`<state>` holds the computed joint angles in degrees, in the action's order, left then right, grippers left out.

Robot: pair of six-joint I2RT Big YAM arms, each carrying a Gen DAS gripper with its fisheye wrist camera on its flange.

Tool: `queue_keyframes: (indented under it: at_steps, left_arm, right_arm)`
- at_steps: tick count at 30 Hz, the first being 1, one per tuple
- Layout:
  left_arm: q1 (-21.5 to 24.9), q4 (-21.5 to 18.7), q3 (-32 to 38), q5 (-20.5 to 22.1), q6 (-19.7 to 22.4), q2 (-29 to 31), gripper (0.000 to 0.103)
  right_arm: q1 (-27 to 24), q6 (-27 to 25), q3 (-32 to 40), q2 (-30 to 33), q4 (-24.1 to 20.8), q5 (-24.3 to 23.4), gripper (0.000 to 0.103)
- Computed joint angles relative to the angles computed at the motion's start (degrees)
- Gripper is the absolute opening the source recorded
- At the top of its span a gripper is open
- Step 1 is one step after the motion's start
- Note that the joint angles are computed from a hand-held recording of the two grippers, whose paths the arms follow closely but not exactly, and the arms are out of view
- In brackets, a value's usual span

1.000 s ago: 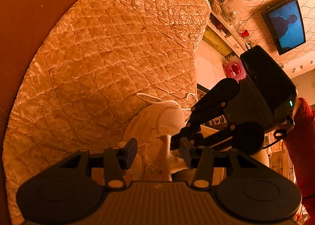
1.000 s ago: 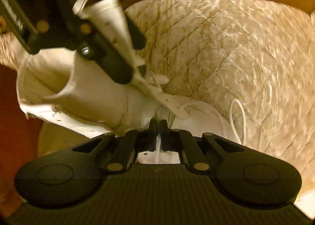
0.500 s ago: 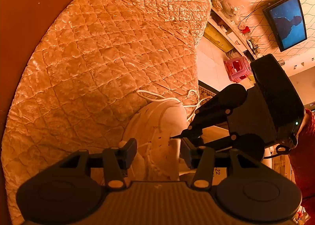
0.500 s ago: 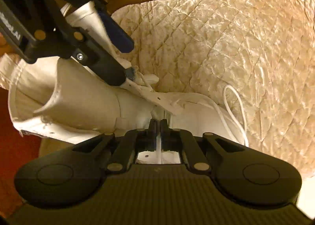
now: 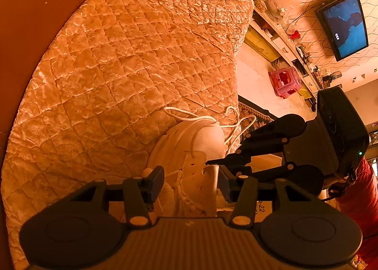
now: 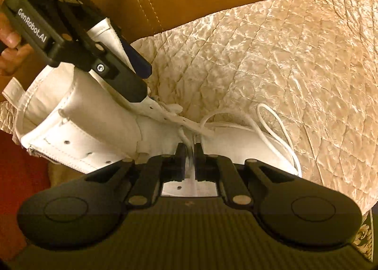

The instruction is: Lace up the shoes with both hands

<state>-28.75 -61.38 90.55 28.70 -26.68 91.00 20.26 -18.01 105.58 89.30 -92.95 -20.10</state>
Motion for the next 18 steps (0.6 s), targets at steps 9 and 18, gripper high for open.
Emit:
queue_keyframes:
  at_steps: [9, 18]
  left_arm:
    - [-0.1, -0.2, 0.4, -0.4, 0.1, 0.2, 0.055]
    - [-0.1, -0.5, 0.7, -0.3, 0.4, 0.5, 0.055]
  right_arm:
    - [-0.9, 0.0, -0.3, -1.0, 1.1, -3.0, 0.037]
    - [-1.3, 2.7, -4.2, -3.7, 6.6, -4.7, 0.037]
